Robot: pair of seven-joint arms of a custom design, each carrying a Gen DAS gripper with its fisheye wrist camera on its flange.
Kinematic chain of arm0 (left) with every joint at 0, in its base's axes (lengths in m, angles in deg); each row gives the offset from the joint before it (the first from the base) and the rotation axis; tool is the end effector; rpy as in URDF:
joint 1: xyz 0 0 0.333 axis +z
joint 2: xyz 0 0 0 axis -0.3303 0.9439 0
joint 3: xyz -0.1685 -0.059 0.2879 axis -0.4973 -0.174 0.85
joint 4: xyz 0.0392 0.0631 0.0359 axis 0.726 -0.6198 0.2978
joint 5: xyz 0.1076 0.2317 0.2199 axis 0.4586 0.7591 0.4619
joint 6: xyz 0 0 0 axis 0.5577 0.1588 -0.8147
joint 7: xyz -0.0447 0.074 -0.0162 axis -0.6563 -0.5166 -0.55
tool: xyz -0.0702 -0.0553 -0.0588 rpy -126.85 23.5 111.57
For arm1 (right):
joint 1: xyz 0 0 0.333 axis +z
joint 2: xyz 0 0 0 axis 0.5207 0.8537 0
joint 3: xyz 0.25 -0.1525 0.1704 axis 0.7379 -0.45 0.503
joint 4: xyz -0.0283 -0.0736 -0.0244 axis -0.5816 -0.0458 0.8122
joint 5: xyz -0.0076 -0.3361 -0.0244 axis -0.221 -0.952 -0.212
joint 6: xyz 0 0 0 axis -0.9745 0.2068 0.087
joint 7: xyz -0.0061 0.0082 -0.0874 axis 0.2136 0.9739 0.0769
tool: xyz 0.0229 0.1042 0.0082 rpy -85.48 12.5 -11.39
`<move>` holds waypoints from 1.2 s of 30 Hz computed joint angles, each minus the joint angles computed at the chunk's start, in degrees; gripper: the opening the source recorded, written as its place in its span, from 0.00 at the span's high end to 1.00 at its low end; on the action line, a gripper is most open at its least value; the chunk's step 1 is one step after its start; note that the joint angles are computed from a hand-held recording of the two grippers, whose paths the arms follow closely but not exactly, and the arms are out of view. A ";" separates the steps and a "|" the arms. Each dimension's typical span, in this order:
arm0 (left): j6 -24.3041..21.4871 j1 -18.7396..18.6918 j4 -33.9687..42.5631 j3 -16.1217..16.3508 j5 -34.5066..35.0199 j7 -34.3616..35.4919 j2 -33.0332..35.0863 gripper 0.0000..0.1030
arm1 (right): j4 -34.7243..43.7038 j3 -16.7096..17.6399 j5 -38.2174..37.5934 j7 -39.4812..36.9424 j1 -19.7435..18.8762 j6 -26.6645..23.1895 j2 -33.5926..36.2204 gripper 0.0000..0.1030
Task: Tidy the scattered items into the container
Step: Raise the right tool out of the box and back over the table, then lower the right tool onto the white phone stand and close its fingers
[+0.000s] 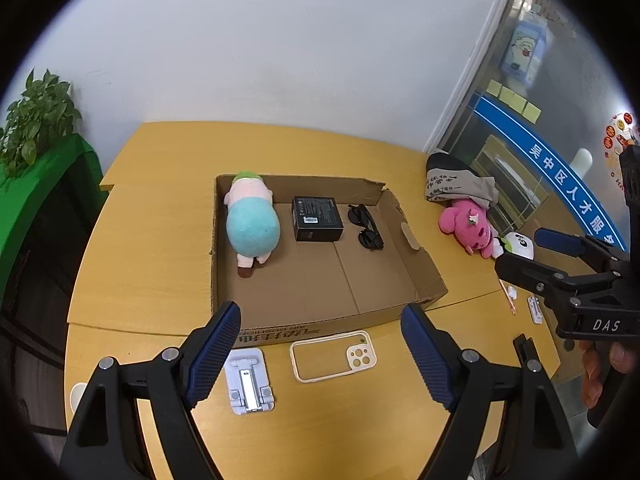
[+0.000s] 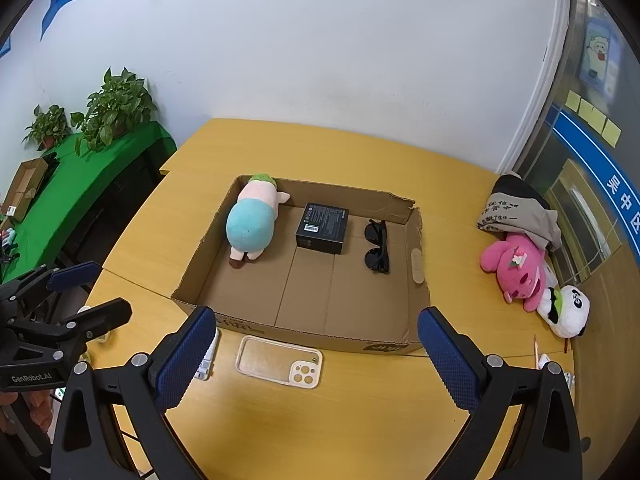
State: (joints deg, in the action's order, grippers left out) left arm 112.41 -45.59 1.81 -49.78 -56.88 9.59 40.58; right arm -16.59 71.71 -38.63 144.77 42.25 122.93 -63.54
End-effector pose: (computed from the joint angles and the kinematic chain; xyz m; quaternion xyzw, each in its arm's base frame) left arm 0.4650 -0.3777 0.6788 -0.7194 0.5866 -0.3305 0.1709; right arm 0.5126 0.1202 0.7058 -0.8381 0.4333 -0.1904 0.2712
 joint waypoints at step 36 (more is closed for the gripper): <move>26.34 17.62 -28.07 -8.03 -53.44 38.38 9.71 0.32 | -29.17 7.80 34.19 -21.50 9.93 23.12 14.56 0.14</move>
